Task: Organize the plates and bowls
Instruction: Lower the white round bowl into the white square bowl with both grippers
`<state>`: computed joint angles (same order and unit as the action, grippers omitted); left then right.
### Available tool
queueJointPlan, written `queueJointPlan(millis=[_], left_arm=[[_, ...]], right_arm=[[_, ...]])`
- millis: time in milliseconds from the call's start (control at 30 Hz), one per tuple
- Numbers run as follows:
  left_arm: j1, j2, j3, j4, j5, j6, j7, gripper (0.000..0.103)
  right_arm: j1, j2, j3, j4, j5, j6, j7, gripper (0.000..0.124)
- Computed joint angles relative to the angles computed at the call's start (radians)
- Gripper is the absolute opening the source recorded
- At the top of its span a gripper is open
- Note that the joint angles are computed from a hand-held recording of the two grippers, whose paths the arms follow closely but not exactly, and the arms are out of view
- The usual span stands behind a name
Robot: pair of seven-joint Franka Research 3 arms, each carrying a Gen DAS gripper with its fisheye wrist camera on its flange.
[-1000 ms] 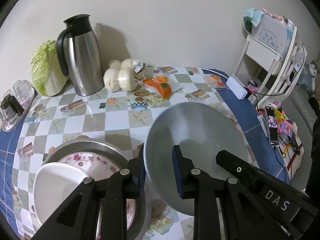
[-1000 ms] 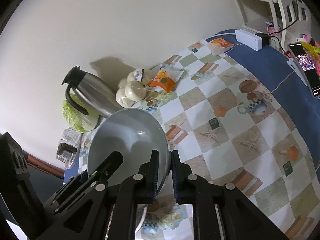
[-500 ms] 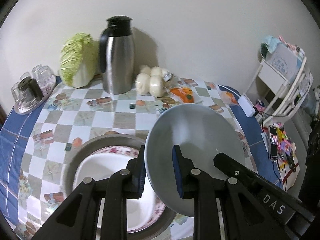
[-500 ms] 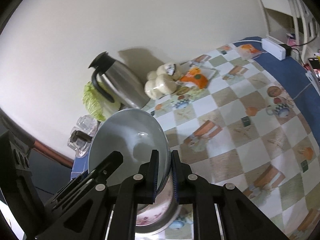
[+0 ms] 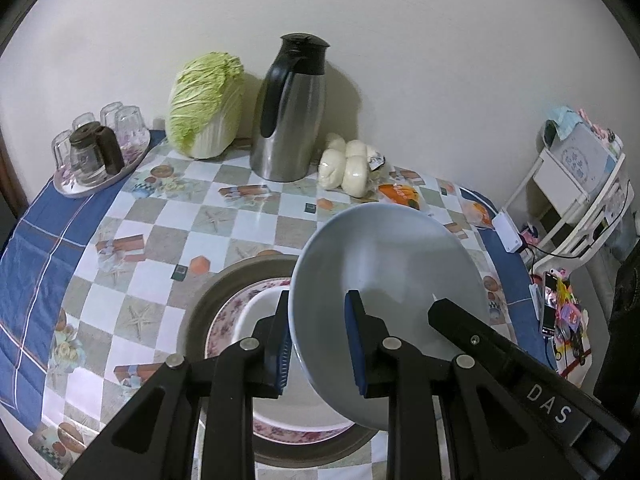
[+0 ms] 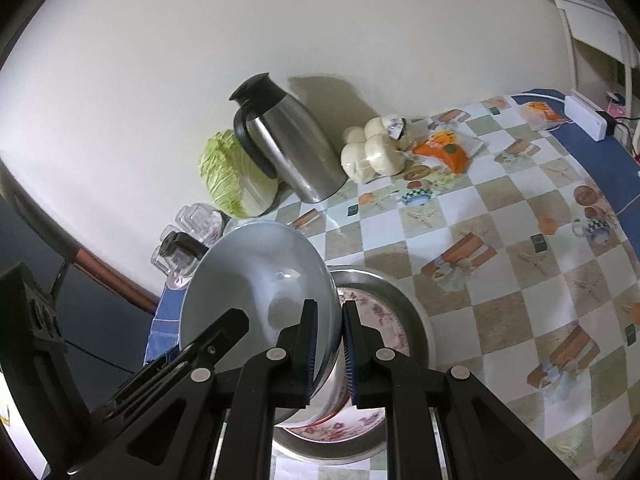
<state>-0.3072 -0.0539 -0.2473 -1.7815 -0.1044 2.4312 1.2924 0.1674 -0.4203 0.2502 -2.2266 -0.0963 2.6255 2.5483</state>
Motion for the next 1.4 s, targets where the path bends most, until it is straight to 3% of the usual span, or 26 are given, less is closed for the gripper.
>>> queueJointPlan(millis=[1133, 1400], left_arm=[[0.037, -0.027, 0.035, -0.080, -0.120, -0.064, 0.038, 0.024], [0.037, -0.011, 0.021, -0.066, -0.058, -0.070, 0.004, 0.025]], right_arm=[[0.093, 0.127, -0.010, 0.094, -0.082, -0.114, 0.058, 0.015], [0.094, 0.139, -0.014, 0.100, -0.087, -0.141, 0.058, 0.016]])
